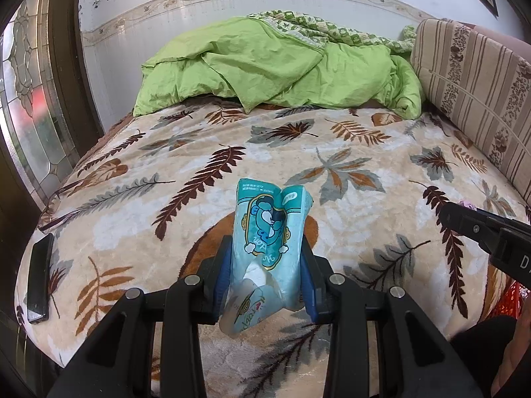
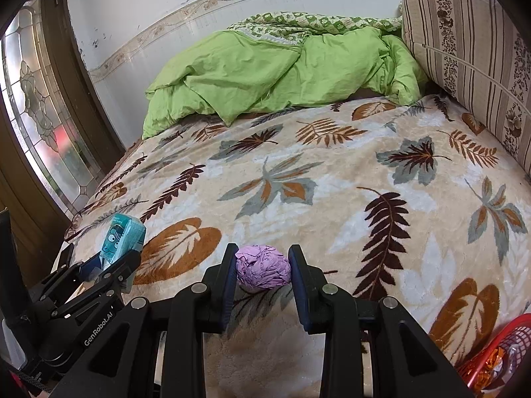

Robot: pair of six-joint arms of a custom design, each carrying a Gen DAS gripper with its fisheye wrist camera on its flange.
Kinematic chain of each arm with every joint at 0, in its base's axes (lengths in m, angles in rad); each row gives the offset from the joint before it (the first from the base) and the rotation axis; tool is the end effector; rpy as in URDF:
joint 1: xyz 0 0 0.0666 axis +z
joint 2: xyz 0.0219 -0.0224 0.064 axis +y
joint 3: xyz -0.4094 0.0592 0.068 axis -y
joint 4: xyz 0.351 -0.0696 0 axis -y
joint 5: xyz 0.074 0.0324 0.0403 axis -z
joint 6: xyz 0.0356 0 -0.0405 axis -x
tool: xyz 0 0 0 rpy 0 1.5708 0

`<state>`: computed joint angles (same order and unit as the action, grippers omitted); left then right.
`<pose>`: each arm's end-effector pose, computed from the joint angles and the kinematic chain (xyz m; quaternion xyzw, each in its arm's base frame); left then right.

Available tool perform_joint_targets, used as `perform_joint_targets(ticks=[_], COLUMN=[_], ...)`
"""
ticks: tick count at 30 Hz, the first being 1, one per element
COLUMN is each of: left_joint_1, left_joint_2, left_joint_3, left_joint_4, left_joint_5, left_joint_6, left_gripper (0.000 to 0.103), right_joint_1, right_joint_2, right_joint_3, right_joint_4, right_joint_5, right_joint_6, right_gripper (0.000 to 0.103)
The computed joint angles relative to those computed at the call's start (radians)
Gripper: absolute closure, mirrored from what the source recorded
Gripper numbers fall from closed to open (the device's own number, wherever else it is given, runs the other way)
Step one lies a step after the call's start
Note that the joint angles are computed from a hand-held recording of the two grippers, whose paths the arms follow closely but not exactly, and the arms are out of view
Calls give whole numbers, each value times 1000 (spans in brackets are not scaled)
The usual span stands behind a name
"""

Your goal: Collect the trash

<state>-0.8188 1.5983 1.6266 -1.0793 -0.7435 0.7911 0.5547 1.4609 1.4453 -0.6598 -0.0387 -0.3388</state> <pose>0.3599 -0.3501 0.4608 -0.0809 0.9016 0.0707 0.4190 0.4083 0.2541 0.4709 -0.1054 0.8951 0.2027 0.3828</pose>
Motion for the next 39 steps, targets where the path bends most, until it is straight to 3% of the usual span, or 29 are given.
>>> perform_joint_targets(ticks=[9, 20, 31, 39], left_joint_1=[-22, -87, -150, -190], left_joint_2=[1, 29, 100, 181], left_joint_3=[11, 88, 228, 366], left_joint_4=[16, 25, 17, 2], left_joint_5=[17, 54, 75, 110], left_joint_6=[-26, -96, -200, -282], left_gripper=[68, 68, 68, 68], right_joint_1=[-6, -39, -139, -265], right_joint_2=[-28, -161, -302, -395], right_joint_3=[-23, -107, -166, -226], right_joint_4=[7, -28, -68, -120], right_joint_5=[0, -26, -26, -43], right_joint_6=[-26, -47, -60, -76], right_gripper=[71, 71, 71, 71])
